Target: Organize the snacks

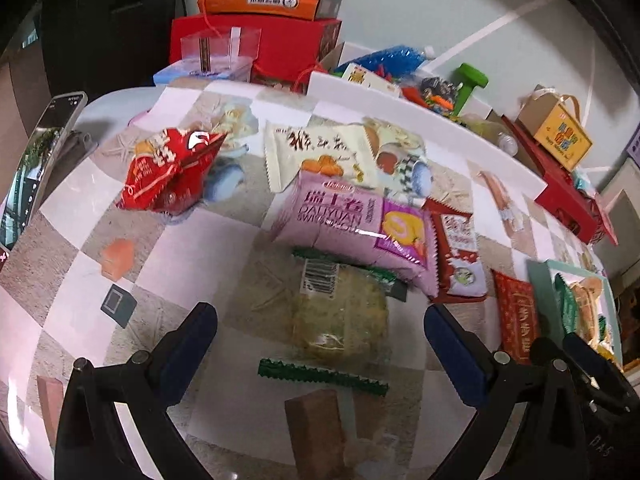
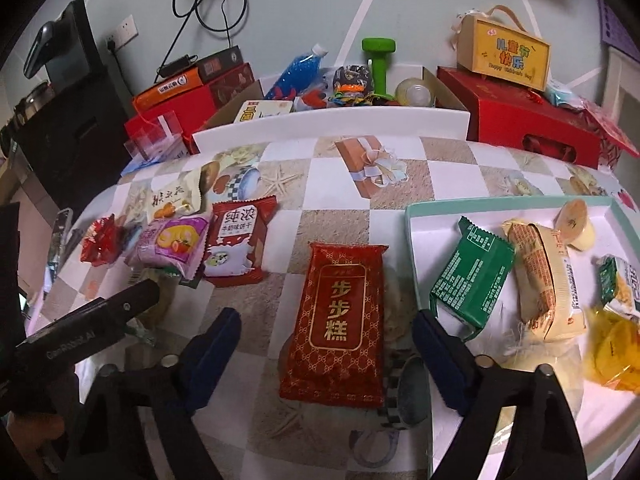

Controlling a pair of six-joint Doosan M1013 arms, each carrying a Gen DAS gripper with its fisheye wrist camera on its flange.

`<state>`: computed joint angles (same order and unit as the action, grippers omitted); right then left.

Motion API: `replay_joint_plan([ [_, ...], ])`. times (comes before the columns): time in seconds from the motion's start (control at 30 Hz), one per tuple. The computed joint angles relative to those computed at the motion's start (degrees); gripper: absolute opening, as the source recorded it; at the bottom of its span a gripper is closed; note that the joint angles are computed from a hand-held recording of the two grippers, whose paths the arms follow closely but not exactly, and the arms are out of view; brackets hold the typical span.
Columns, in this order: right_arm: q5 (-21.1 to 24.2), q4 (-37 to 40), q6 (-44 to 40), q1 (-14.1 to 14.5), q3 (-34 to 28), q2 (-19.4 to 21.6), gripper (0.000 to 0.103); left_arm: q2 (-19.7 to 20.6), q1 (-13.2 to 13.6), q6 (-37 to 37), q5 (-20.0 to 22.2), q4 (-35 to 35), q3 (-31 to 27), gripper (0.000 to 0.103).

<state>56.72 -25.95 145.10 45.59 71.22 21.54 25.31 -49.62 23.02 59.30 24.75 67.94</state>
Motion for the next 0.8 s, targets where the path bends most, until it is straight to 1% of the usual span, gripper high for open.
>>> replay_joint_plan([
  [0.07, 0.13, 0.61, -0.11, -0.16, -0.19, 0.24, 0.078, 0.17, 0.12, -0.07, -0.27, -0.26, 0.21, 0.103],
  [0.17, 1.19, 0.95, -0.77, -0.30, -0.73, 0.77, 0.076, 0.74, -0.14, 1.18, 0.99, 0.60, -0.56, 0.103],
  [0.23, 1.68, 1.02, -1.05, -0.38, -1.02, 1.06, 0.075, 0.92, -0.16, 1.75, 1.11, 0.61, -0.80, 0.103],
  [0.33, 2.58, 0.25, -1.33, -0.26, -1.58, 1.53, 0.067, 1.15, -0.15, 3.05, 1.31, 0.34, -1.17, 0.102],
  [0.37, 2.84, 0.24, -1.54, -0.26, -1.78, 1.69, 0.067, 1.14, -0.16, 3.32, 1.23, 0.27, -1.16, 0.101],
  [0.5, 3.39, 0.98, -1.79, -0.49, -2.11, 2.18, 0.065, 1.44, -0.33, 4.63, 1.40, 0.37, -1.73, 0.087],
  [0.57, 3.84, 0.63, -1.62, -0.50, -2.21, 2.43, 0.062, 1.58, -0.37, 5.06, 1.23, 0.44, -1.94, 0.083],
  [0.63, 3.81, 0.46, -1.50, -0.53, -2.23, 2.52, 0.062, 1.78, -0.48, 5.47, 1.69, 0.68, -2.23, 0.079],
  [0.7, 3.86, 0.33, -1.50, -0.53, -2.35, 2.71, 0.061, 2.05, -0.58, 6.19, 2.31, 0.82, -2.64, 0.078],
  [0.73, 4.11, 0.51, -1.75, -0.55, -2.50, 2.90, 0.058, 2.18, -0.64, 6.37, 2.70, 0.93, -2.84, 0.078],
  [0.8, 4.46, 0.36, -2.12, -0.48, -2.80, 3.20, 0.058, 2.51, -0.77, 6.91, 3.65, 1.18, -3.34, 0.078],
])
